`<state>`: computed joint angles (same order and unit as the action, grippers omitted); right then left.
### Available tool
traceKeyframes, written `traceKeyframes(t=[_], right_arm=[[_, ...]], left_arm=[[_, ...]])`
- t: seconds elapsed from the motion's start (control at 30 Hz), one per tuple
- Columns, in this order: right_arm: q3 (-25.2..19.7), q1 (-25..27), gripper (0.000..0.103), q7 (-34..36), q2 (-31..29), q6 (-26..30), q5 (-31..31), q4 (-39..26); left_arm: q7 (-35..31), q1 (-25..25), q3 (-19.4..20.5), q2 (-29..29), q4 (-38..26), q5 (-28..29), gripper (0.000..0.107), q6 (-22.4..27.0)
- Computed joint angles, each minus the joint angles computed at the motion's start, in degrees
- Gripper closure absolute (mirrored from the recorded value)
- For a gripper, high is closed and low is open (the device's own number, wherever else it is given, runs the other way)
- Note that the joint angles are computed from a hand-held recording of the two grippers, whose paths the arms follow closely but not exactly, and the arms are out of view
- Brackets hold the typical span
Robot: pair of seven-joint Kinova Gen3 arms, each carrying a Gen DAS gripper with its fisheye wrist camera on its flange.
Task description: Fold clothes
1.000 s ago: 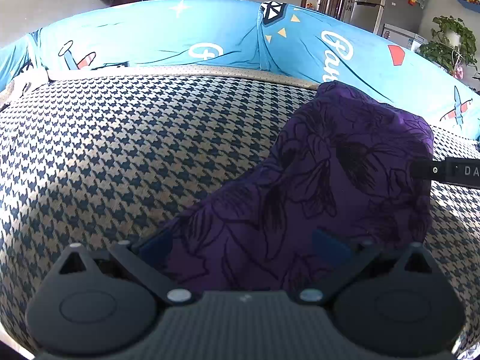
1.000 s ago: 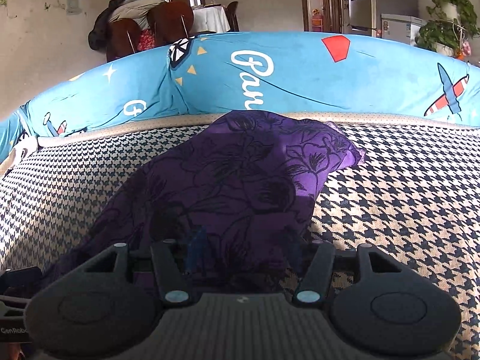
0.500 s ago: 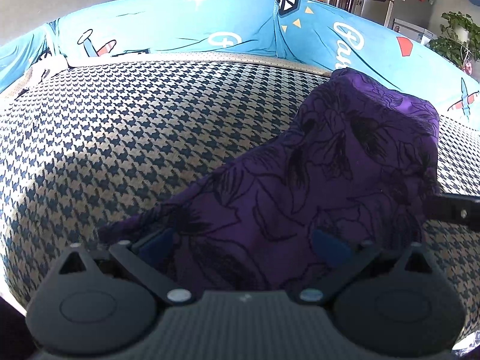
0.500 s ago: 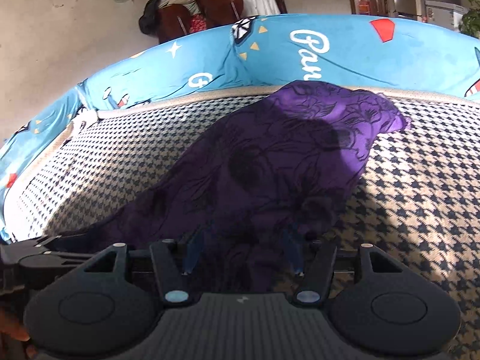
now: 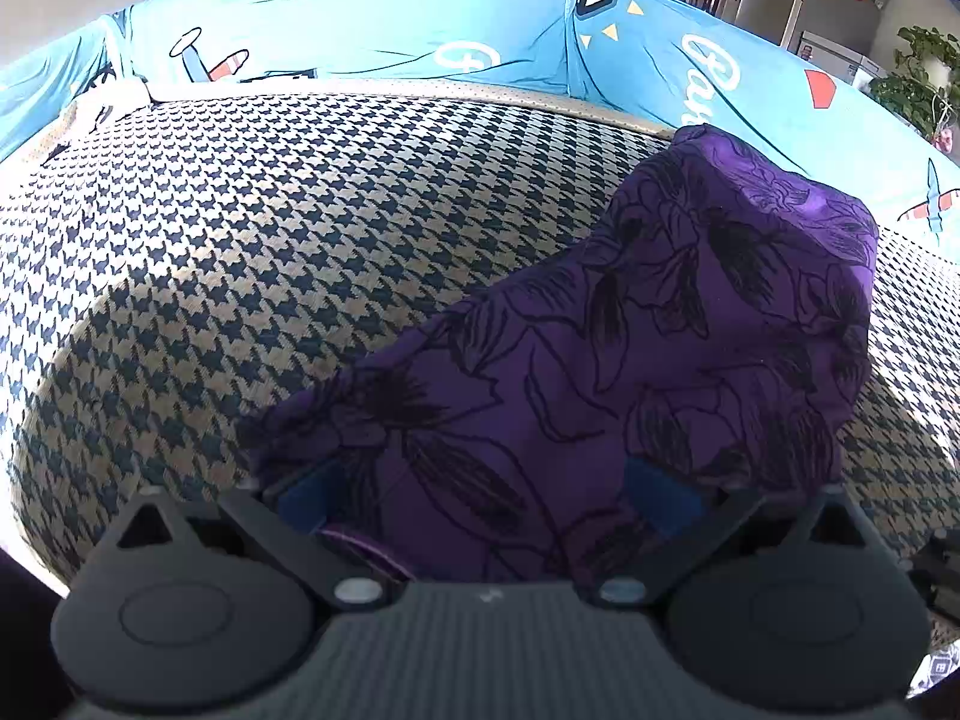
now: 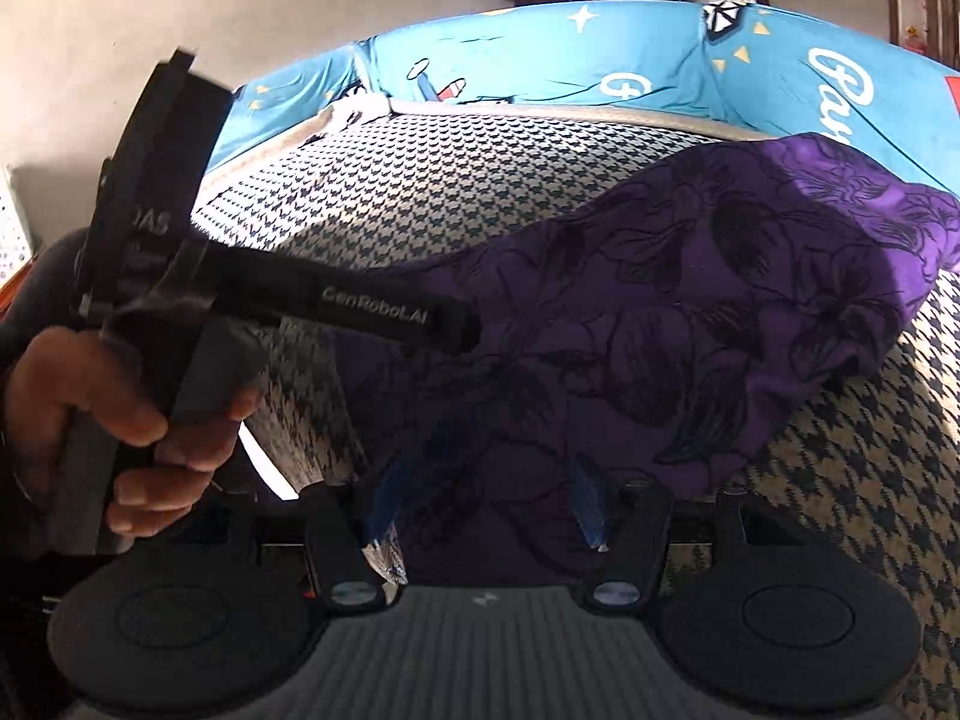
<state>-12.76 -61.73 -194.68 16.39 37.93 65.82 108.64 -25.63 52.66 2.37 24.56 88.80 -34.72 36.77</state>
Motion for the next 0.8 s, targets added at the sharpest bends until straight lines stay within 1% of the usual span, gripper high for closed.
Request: traceKeyframes(t=[0.07,0.13,0.23,0.37,0.5,0.53,0.6,0.67,0.73,0.77,0.8], right_arm=[[-0.36,0.07,0.044,2.66,0.91,0.11,-0.86,-0.83],[-0.27,0.08,0.039,5.52,1.77,0.17,-2.11,-1.72],[0.27,-0.35,0.037,9.64,3.02,0.63,-3.97,-2.96],[1.14,-1.62,0.026,13.91,4.07,1.24,-4.93,-4.03],[1.91,-4.31,0.027,17.84,6.07,5.31,-4.95,-6.1],[2.16,-5.15,0.029,18.61,6.77,6.98,-4.8,-6.79],[2.71,-6.99,0.043,20.3,8.38,10.88,-4.33,-8.34],[3.03,-7.76,0.048,20.14,8.86,12.18,-3.56,-8.56],[3.24,-8.17,0.055,19.28,9.03,12.83,-2.89,-8.51],[3.38,-8.18,0.065,18.43,8.94,13.15,-2.78,-8.55],[3.81,-8.29,0.079,17.54,8.77,13.25,-2.8,-8.55]], left_arm=[[-0.78,-0.8,0.68,-0.29,-0.38,1.34,0.005,1.03],[-1.45,-1.66,1.33,-0.64,-0.67,2.9,0.005,2.05],[-1.58,-2.5,1.77,-1.33,-0.43,4.55,0.005,2.99],[-1.65,-3.75,2.42,-2.12,0.09,6.36,0.005,4.03],[-2.26,-6.03,3.56,-3.39,1.86,9.32,0.005,2.23],[-2.75,-6.63,3.92,-3.57,2.12,10.24,0.005,1.9],[-3.79,-7.61,4.52,-3.83,2.52,11.94,0.005,1.35],[-5.05,-8.62,5.14,-3.96,2.93,13.86,0.005,0.62],[-6.75,-9.94,5.92,-3.93,3.27,16.43,0.005,-0.17],[-7.57,-10.56,6.25,-4.0,3.61,17.74,0.005,-0.79],[-8.41,-11.18,6.57,-4.12,4.04,19.08,0.005,-1.55]])
